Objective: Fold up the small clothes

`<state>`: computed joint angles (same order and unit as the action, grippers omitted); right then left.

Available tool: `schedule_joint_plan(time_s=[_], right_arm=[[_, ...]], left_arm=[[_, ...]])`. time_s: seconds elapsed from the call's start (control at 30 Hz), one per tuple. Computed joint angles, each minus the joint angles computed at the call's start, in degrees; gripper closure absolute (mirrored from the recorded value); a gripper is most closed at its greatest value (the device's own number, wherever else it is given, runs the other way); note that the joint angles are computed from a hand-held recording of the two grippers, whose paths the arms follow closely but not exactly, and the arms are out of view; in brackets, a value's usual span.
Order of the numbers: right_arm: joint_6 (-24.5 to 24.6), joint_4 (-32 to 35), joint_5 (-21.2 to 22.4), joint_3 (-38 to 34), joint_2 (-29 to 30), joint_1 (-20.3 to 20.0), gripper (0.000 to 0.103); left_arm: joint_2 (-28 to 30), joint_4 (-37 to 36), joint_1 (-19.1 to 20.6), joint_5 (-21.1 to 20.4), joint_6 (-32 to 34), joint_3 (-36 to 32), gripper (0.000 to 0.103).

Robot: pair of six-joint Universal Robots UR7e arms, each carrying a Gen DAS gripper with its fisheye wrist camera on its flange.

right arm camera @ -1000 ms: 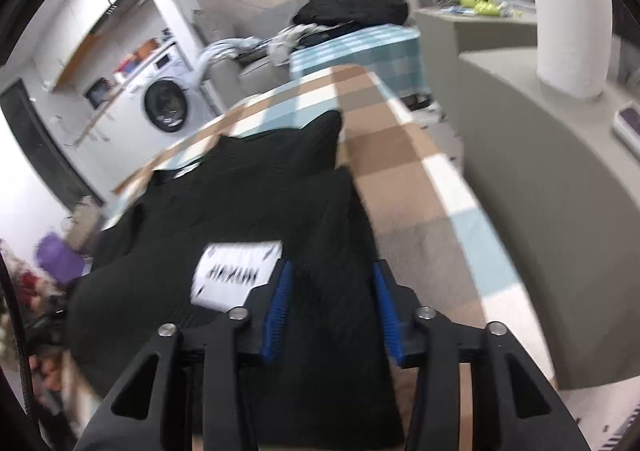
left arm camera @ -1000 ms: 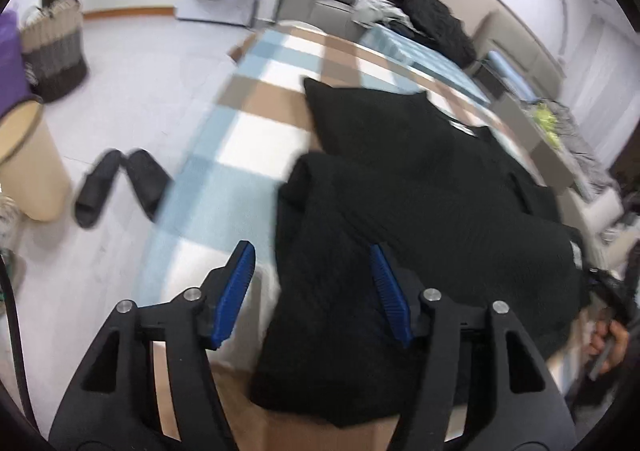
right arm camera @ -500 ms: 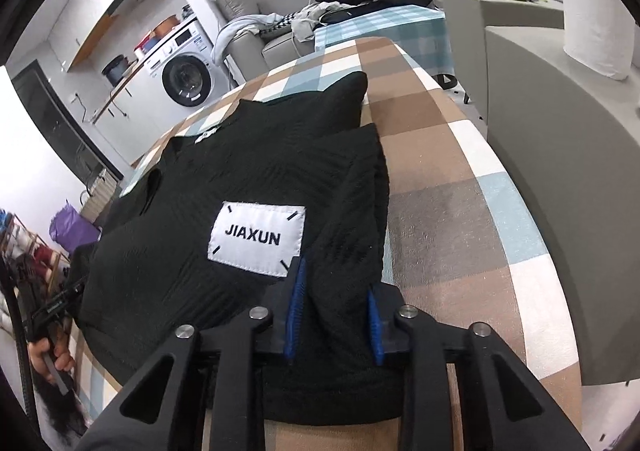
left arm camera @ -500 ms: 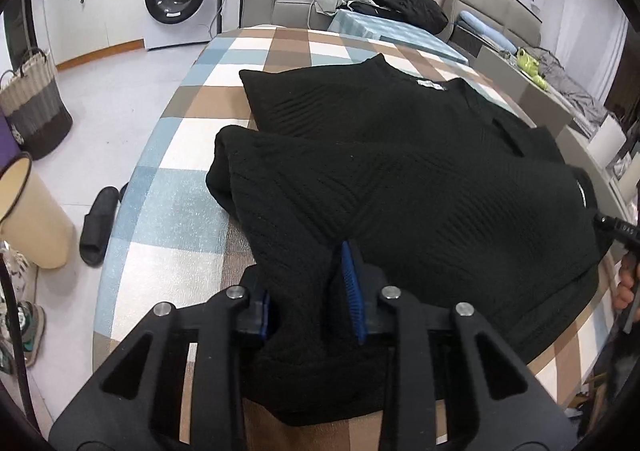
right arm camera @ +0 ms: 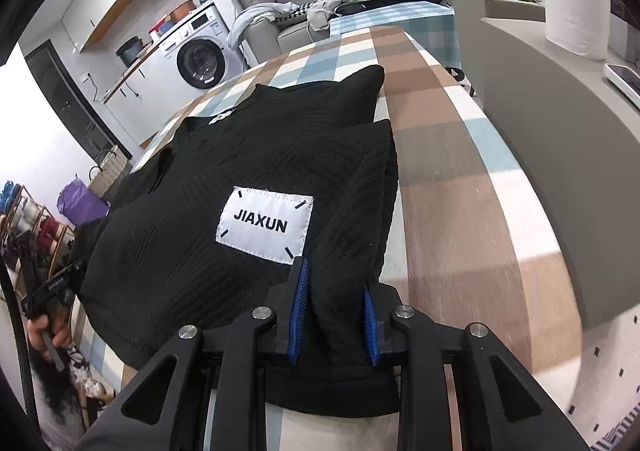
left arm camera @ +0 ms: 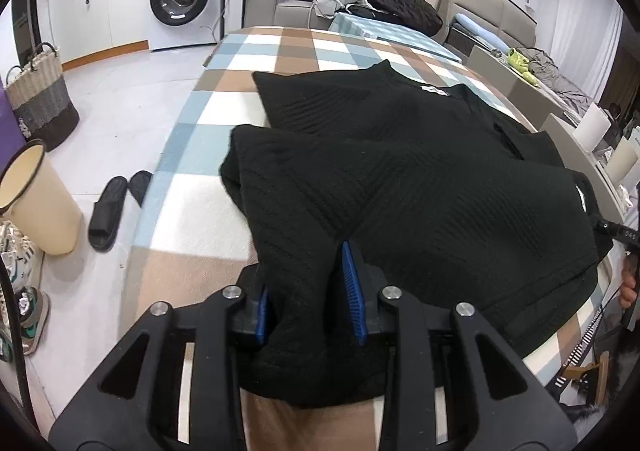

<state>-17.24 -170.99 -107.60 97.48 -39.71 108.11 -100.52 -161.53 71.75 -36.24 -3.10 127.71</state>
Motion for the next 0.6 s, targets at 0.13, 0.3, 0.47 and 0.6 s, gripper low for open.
schedule_joint_plan(time_s=[0.13,0.3,0.47,0.6], right_arm=[[1.19,-0.55,1.64,2.48,-2.75,-0.67,0.072],[0.81,-0.97,2.64,4.78,-4.01,-1.31,0.072],[-1.32,-5.28,2.40,6.10,-4.07,-0.50,0.092],[-2.32,-7.42,3.93,6.88,-5.00,0.06,0.095]], left_arm=[[-3.40,2.47,-1.22,0.96,-2.58,1.73,0.059],[-6.65,4.93,-1.44,-0.40,-4.98,3.26,0.059],[-9.91,5.24,-2.74,0.07,-6.43,5.42,0.077],[-12.05,4.26,-4.35,-0.02,-5.38,6.57,0.089]])
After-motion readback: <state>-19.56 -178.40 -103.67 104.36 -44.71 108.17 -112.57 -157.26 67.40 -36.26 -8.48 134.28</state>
